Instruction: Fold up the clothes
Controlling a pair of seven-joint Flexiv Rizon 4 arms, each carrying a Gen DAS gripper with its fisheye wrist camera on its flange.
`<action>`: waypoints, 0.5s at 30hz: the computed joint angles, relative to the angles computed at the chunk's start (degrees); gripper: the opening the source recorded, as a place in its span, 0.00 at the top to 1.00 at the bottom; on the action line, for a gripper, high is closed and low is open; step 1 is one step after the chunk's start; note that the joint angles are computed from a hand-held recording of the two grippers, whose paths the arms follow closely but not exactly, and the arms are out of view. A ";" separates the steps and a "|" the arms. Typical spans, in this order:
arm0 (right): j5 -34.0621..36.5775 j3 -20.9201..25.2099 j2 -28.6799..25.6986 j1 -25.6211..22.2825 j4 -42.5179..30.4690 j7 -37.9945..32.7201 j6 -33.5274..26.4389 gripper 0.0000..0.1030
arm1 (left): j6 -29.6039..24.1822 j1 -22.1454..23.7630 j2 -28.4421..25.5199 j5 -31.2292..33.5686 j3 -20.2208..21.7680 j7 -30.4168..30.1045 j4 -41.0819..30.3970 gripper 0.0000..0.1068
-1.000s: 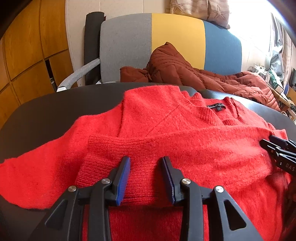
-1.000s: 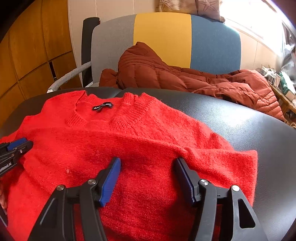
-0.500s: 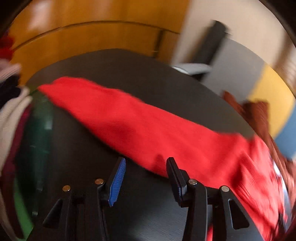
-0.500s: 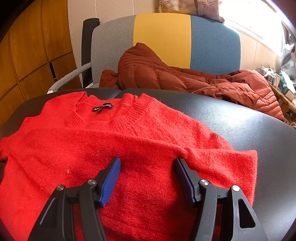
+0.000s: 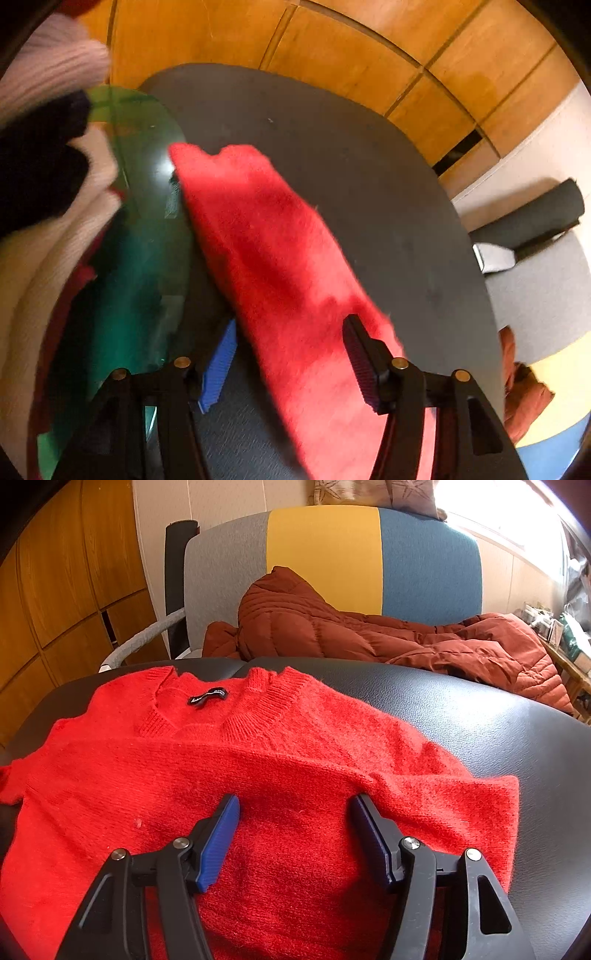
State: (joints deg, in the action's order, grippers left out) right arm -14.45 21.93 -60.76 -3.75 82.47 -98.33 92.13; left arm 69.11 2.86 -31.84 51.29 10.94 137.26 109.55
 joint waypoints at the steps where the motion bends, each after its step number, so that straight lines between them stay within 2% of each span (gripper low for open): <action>1: -0.01 0.18 -0.05 -0.11 -0.02 -0.09 -0.03 0.37 | 0.00 -0.08 -0.22 0.21 0.32 -0.47 -0.20 0.57; 2: 0.00 0.31 -0.08 -0.20 -0.04 -0.16 -0.07 0.36 | -0.70 0.41 -0.24 -0.41 -0.05 0.74 -0.13 0.83; 3: 0.01 0.48 -0.15 -0.31 -0.11 -0.24 -0.13 0.36 | -0.67 1.27 -0.40 -1.03 -0.54 2.28 0.14 0.88; 7: 0.14 0.98 -0.29 -0.62 -0.23 -0.59 -0.29 0.36 | -0.09 1.05 -0.87 0.24 -0.08 3.59 -0.29 0.92; 10: 0.29 0.69 -0.17 -0.40 -0.17 -0.61 -0.24 0.36 | 3.51 0.73 -0.98 2.21 0.84 2.09 -0.72 0.92; 15: 0.42 -0.28 0.13 0.28 0.10 -0.32 0.08 0.36 | 3.85 -3.86 -0.22 8.85 2.24 2.80 -5.39 0.93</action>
State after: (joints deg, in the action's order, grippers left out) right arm -14.03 21.65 -60.63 -3.48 82.57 -98.66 92.21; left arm 72.96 -0.99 -32.05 60.14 13.18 140.06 104.16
